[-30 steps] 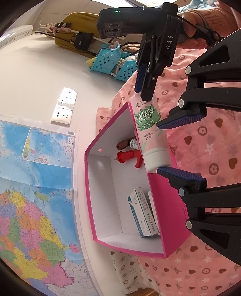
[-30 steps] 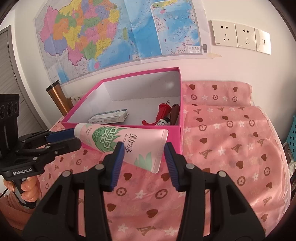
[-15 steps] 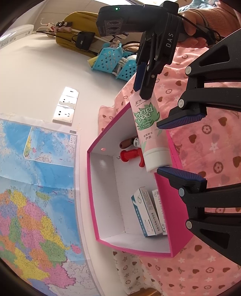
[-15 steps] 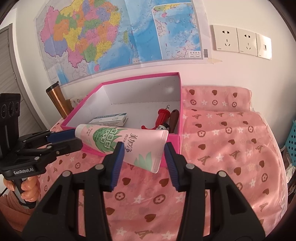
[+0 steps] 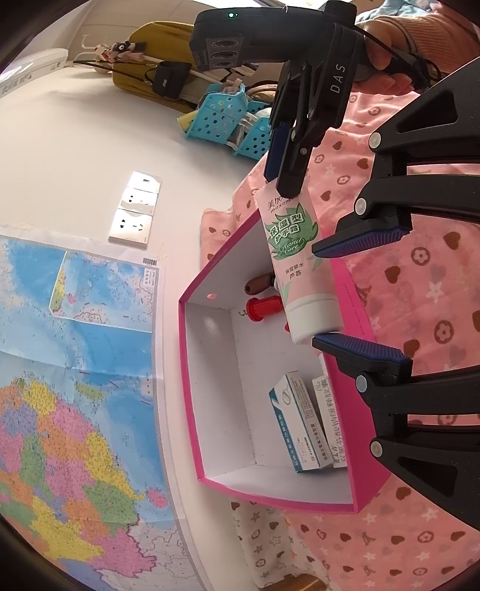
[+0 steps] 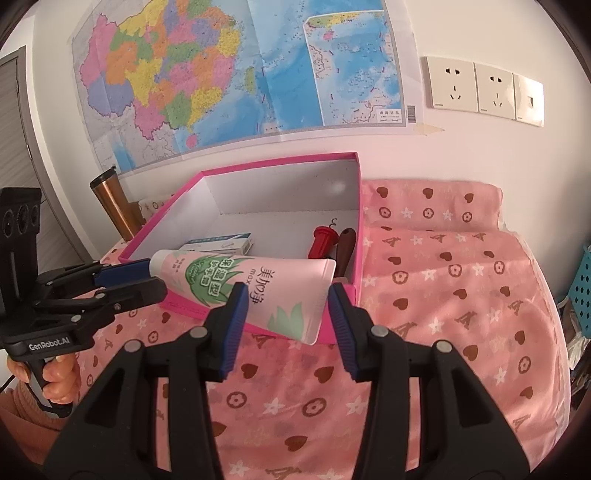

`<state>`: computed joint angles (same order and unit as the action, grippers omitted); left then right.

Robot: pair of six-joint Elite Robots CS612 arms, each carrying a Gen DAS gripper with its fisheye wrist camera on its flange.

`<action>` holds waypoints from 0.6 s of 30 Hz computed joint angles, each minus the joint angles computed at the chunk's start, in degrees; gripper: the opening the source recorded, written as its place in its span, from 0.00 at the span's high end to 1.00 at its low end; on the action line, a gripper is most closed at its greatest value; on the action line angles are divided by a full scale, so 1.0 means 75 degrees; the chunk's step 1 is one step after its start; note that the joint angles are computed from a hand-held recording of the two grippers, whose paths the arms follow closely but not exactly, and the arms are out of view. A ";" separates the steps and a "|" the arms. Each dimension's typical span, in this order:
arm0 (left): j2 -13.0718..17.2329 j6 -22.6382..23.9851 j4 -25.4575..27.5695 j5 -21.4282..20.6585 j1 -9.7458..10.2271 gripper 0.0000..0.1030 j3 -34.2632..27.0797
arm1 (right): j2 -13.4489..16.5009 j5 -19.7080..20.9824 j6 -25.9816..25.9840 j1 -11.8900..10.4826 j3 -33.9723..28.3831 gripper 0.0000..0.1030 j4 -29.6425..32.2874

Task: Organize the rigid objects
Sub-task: 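Lift the aloe tube and carry it over the magenta box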

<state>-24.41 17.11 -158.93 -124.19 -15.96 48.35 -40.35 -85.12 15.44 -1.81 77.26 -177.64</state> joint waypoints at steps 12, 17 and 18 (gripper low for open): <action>0.0081 -0.0044 0.0002 0.0058 -0.0016 0.59 -0.0177 | 0.0054 -0.0032 -0.0061 -0.0015 -0.0159 0.54 0.0108; 0.0126 -0.0086 0.0009 0.0153 -0.0037 0.59 -0.0275 | 0.0087 -0.0042 -0.0078 -0.0020 -0.0223 0.54 0.0130; 0.0129 -0.0092 -0.0006 0.0174 -0.0039 0.59 -0.0277 | 0.0100 -0.0042 -0.0083 -0.0023 -0.0251 0.54 0.0144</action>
